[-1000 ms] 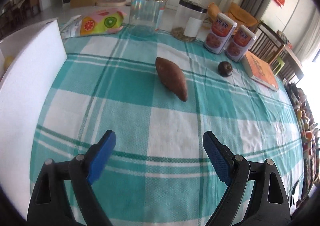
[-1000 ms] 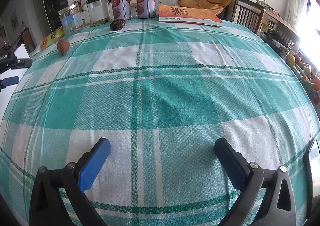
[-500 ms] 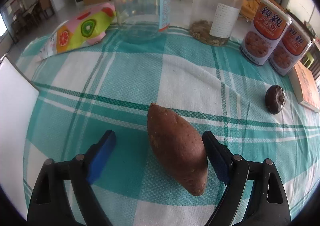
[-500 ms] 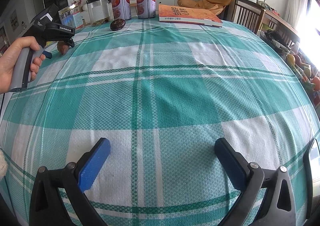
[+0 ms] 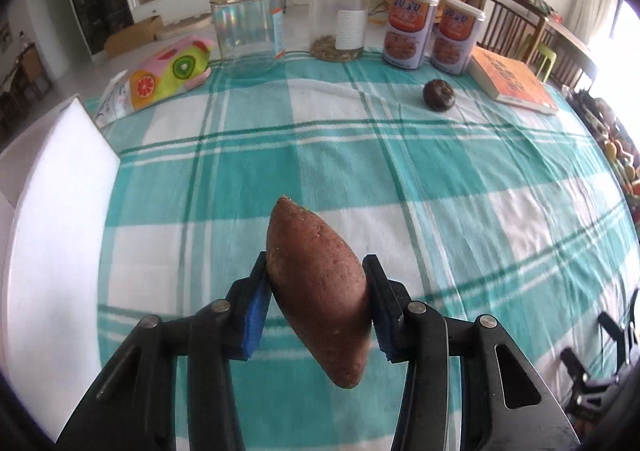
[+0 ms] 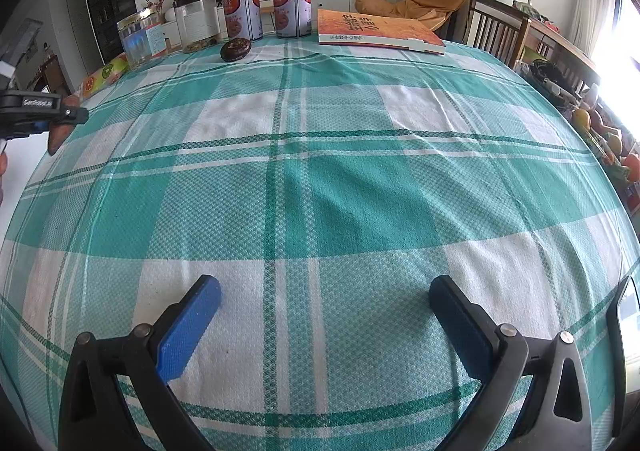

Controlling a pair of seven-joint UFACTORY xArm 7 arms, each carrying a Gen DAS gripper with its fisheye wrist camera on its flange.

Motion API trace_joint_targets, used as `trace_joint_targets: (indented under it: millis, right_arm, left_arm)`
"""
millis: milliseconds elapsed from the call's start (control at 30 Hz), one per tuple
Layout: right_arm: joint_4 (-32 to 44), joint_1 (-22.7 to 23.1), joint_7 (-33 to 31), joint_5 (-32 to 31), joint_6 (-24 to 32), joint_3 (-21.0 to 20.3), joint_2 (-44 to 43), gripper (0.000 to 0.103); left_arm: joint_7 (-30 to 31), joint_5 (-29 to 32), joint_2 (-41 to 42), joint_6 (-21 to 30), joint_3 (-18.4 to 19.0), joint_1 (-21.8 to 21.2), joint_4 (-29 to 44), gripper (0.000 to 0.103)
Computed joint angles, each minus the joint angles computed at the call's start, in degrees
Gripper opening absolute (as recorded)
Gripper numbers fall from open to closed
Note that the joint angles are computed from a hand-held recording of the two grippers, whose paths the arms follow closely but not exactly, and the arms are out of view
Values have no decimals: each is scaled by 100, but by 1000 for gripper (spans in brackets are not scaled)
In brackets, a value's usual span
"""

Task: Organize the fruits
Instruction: 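Lower the sweet potato onto the tablecloth and open the left tool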

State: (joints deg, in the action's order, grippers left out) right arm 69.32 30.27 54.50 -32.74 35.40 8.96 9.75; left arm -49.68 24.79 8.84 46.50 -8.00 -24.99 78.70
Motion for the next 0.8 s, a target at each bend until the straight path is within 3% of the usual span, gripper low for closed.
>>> trace_joint_targets:
  millis: [167,333,400,433,467,500,567,667,800]
  right_arm:
    - [0,2,0,2,-1,-2,0,103]
    - [-2,2,2,1,-1,-2,-1,103]
    - [-5,1,4,-1,-7,-3,0,103]
    - [-5,1,4,0,-7,-3,0,103]
    - [-8,1,5,-3,-11,-4,-1,103]
    - [2,4,6,-1,3,-2,1,103]
    - [1,3,7,-3,0,-3,0,103]
    - [-1,2,4,1,-3,-3,-1,103]
    - [-3,0,2,6,-4,-2,-3,103]
  left_arm:
    - [-86,-294,-1079,-332,-314,-17,-1383,46]
    - [-892,305,-1217,-572,-559,78,-1961,47]
    - [-1487,914,-1227,-777,-594,129,-2136,49]
    - [-1868,1362,-1221,-757,-637,151,-2153,64]
    - [-2055,1570,-1159,-541,-674,142,-2074,86]
    - [-2162,1686,-1104,-382,-681,122,-2015,91]
    - [-2065,1679,-1031,-349,-627,93,-2001,93]
    - [-2311,1697,-1157,-751,-523,128,-2266,94]
    - [-2481,1765,-1160,-662,-545,158,-2272,97]
